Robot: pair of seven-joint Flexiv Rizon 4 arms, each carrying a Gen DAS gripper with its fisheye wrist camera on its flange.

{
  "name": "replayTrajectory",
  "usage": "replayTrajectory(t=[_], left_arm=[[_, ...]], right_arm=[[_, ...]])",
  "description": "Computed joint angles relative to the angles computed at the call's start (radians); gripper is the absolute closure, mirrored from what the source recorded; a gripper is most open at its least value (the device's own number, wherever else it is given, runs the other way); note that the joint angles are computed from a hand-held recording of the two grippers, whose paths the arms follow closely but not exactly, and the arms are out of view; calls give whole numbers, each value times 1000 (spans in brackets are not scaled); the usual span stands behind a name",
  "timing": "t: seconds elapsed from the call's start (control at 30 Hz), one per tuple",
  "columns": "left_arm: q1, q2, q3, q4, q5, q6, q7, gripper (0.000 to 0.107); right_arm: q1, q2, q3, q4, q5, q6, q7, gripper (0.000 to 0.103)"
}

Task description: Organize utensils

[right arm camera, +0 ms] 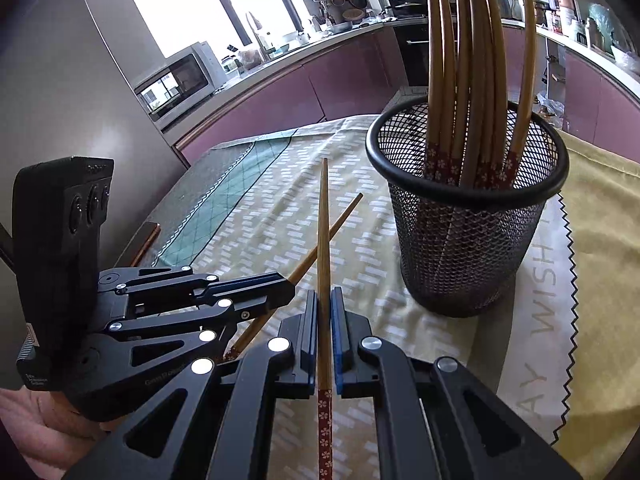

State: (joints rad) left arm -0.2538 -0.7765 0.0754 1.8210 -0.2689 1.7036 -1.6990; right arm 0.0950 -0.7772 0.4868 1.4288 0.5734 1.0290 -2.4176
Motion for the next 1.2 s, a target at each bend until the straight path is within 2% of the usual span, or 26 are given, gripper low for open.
replayTrajectory(t=[0.23,0.4,0.67,0.8,1.2], left_arm=[[-1,38,-9,43,7,41,0,99],[33,66,-55,77,17,78,13,99],[165,106,-214,125,76,146,32,99],[210,121,-262,140,108,171,28,99],[254,157,-304,154,170,207,10,99]], right_arm=[[-46,23,29,10,52,-22,-73,97],[-68,49,37,23,110,-23,-125,97],[-93,84,31,28,201,-29,-198,97],[-101,95,22,24,240,-40,-224,97],[-123,130,-5,20,341,-62,-288,97]])
